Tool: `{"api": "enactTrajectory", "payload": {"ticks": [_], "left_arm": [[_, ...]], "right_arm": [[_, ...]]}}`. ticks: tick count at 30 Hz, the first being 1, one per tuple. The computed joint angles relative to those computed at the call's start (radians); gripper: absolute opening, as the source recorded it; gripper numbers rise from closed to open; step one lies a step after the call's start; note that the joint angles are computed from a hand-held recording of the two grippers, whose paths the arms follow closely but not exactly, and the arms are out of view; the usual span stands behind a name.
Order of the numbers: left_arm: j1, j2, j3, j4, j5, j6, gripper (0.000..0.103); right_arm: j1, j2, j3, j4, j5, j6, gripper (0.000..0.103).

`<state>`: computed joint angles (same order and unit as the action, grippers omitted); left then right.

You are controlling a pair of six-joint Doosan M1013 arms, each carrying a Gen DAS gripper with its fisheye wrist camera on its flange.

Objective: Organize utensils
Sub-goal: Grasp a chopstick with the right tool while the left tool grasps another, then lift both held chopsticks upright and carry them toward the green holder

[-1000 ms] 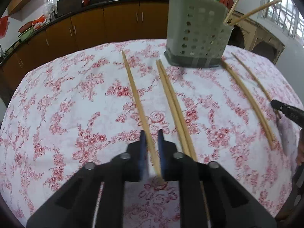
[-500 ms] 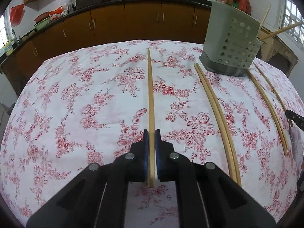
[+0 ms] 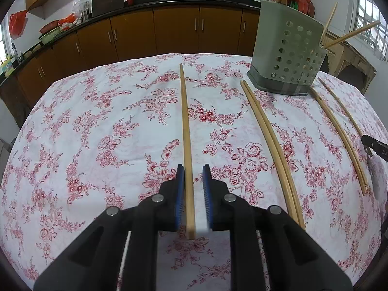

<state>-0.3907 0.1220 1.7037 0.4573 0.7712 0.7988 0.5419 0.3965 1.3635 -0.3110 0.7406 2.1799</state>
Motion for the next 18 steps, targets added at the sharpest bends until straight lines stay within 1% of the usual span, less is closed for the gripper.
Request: {"api": "enactTrajectory", "payload": {"ticks": [6, 18], "left_arm": [[0.005, -0.003, 0.003, -0.013, -0.009, 0.006, 0.017], [0.001, -0.001, 0.001, -0.005, 0.000, 0.001, 0.017]], "right_arm": [[0.000, 0.000, 0.000, 0.000, 0.000, 0.000, 0.008], [0.001, -0.001, 0.001, 0.000, 0.001, 0.000, 0.008]]}}
